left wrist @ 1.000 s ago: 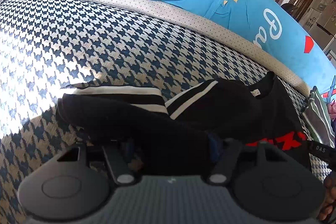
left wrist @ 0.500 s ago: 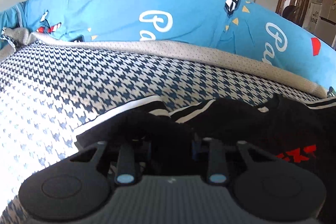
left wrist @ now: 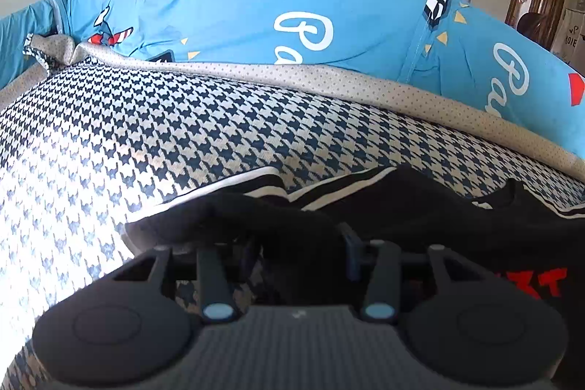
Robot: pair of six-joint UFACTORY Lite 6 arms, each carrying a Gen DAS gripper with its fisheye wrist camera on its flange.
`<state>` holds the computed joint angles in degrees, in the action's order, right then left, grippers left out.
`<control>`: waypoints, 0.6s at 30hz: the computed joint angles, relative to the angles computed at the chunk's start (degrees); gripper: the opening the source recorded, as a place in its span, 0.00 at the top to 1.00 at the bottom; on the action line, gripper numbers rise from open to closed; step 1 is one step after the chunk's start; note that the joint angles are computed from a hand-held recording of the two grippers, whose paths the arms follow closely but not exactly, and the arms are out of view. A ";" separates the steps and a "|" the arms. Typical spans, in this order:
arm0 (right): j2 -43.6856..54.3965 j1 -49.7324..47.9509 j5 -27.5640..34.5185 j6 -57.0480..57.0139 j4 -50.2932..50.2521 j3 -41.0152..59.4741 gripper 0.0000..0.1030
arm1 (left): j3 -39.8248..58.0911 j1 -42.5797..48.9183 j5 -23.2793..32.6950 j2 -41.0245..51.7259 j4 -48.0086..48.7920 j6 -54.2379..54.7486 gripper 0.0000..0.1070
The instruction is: Fold clothes
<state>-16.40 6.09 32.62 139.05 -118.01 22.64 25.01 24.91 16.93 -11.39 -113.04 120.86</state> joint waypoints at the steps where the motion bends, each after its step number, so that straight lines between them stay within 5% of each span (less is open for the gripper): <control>1: 0.30 0.73 1.66 -0.77 1.45 0.07 0.79 | 0.13 0.29 -0.07 0.33 0.66 -0.79 0.60; 4: 0.38 1.39 4.52 -1.63 3.61 0.48 0.75 | 0.21 2.15 0.65 -0.17 3.50 -4.08 0.57; 10: -1.08 2.08 -0.18 5.19 -7.19 -0.39 0.75 | 0.68 6.96 3.78 -4.09 13.87 -16.42 0.48; 18: 4.85 4.47 -7.60 28.52 -37.02 2.21 0.75 | -0.24 8.72 3.75 -9.27 11.96 -14.72 0.31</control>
